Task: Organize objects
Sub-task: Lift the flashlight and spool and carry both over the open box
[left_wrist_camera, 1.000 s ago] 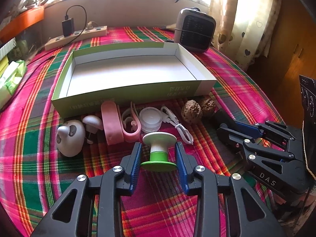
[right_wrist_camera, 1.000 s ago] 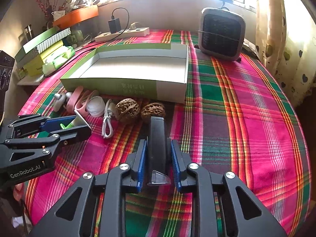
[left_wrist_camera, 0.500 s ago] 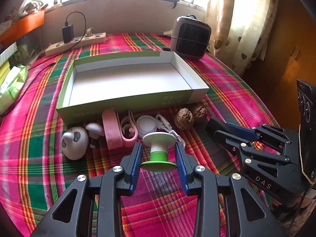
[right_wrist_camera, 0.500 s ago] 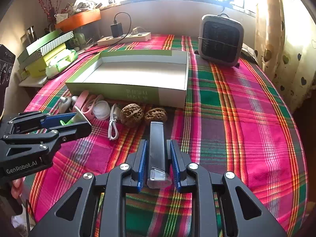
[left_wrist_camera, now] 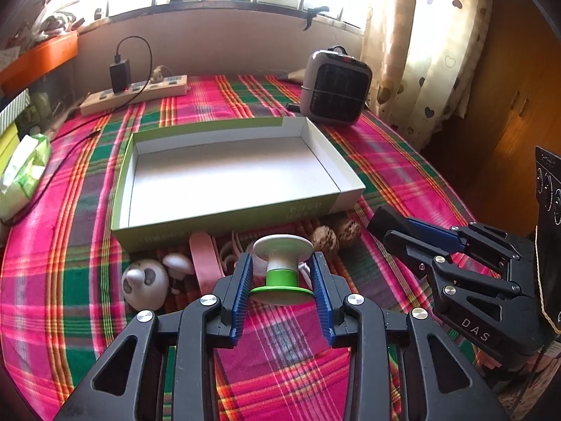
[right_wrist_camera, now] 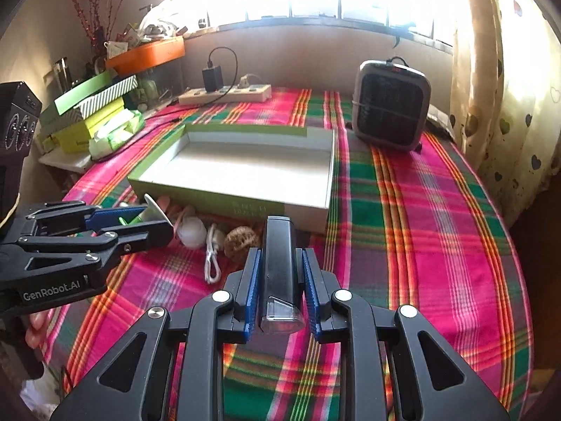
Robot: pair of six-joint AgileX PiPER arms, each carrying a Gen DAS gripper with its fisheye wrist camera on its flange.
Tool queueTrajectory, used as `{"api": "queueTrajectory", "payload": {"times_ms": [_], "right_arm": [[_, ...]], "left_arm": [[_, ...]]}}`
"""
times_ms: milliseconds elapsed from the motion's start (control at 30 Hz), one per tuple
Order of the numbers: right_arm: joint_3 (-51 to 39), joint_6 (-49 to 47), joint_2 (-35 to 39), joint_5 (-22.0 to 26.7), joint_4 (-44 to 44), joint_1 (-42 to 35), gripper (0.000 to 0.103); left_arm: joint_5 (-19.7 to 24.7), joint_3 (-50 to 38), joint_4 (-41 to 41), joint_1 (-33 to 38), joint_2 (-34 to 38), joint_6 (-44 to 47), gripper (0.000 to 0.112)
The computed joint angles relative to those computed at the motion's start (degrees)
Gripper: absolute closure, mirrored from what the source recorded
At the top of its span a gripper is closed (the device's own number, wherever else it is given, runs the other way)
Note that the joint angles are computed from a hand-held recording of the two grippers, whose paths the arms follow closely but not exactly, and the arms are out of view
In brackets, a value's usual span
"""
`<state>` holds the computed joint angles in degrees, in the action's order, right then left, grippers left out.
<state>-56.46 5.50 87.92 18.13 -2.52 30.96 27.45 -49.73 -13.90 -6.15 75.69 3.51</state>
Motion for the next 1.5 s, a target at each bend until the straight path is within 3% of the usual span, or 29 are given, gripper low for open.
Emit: {"api": "queueTrajectory", "payload": {"times_ms": [500, 800, 1500], "right_arm": [[-12.04, -4.99, 7.87, 3.24, 5.13, -1.92, 0.078], [-23.26, -0.96, 16.48, 6.46, 0.60, -2.07, 0.078], [-44.42, 0.35, 32.86, 15.69, -1.39, -3.66, 0.078]], "left_arm": [[1.67, -9.27, -2.47, 4.00, 6.75, 4.81, 0.081], [2.96, -17.45, -3.61, 5.91, 14.15, 6.69, 0.081], [8.60, -36.33, 0.26, 7.07, 32.59, 1.72, 0.080]]}}
